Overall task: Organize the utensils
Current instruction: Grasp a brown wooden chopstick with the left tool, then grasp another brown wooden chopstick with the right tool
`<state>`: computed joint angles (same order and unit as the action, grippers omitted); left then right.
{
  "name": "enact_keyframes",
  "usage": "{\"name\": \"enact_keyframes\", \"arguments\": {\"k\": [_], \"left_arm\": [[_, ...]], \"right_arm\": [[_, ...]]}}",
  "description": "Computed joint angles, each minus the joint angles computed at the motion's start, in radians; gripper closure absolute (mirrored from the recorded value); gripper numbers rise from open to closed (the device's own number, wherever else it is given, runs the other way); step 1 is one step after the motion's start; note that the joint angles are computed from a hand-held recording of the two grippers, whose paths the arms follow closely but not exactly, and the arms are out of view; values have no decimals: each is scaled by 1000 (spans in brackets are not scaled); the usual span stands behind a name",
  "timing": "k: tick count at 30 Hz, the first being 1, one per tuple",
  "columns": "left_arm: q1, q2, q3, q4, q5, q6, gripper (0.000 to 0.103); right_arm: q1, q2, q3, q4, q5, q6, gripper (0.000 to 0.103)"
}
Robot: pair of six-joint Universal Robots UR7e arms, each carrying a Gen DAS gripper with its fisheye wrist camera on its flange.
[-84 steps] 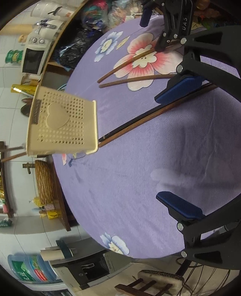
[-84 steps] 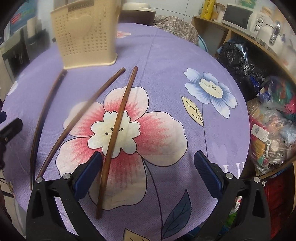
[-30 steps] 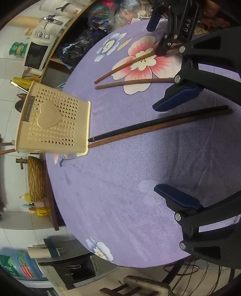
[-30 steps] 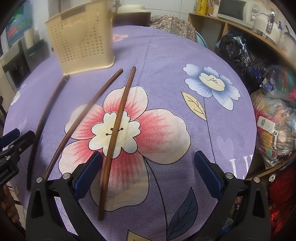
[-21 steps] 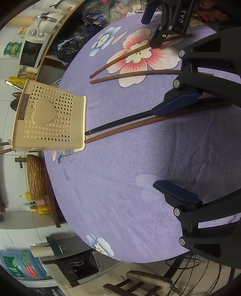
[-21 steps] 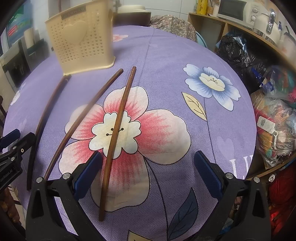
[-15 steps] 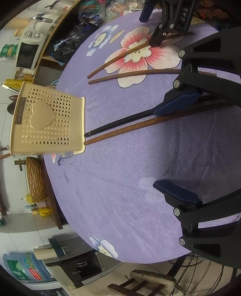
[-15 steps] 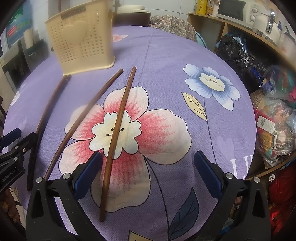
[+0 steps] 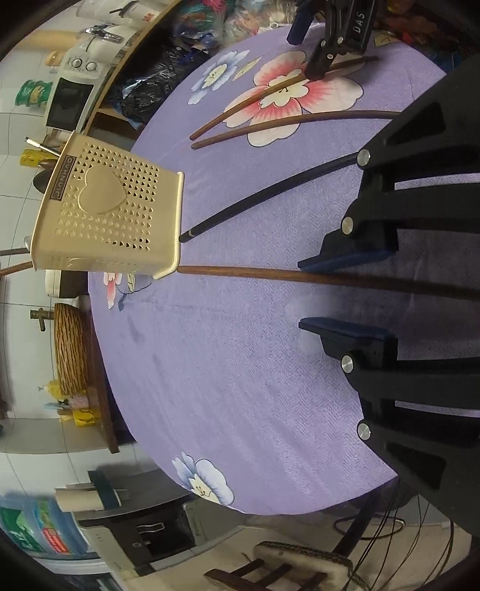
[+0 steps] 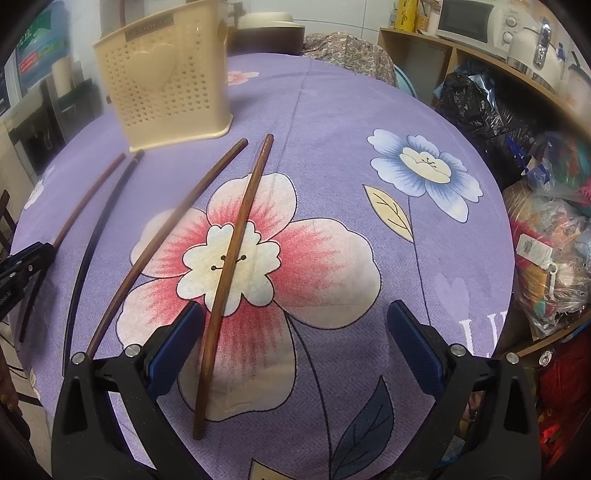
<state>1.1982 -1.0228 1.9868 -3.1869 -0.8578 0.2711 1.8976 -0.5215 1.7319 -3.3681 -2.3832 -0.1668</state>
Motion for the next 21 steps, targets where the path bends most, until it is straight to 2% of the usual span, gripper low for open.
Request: {"name": "enact_keyframes", "arguments": {"k": [5,9,11,13,15,17,21], "left_arm": [[8,1,-52,98,-29,-8,76],[13,18,-142,194,-55,26,76],[12,37,-191,220,-47,54,76],[13,59,-240,258,-39,54,76],[17,75,-279,312,-45,39,76],[16,93,-299,334,-48,43,76],[16,124,-325,358,-39,40,78]], "right_arm": [[1,7,-33,12,10,-52,6],[-20,-32,-71,94,143,-45,6],[-28,-32,-115,137,180,-53,7],[-32,-16,-166,177,179,-55,15],[-41,2,-227,260,178,-18,32],[-49,17,-272,322,190,8,39],[-47,48,-318,348,170,9,45]]}}
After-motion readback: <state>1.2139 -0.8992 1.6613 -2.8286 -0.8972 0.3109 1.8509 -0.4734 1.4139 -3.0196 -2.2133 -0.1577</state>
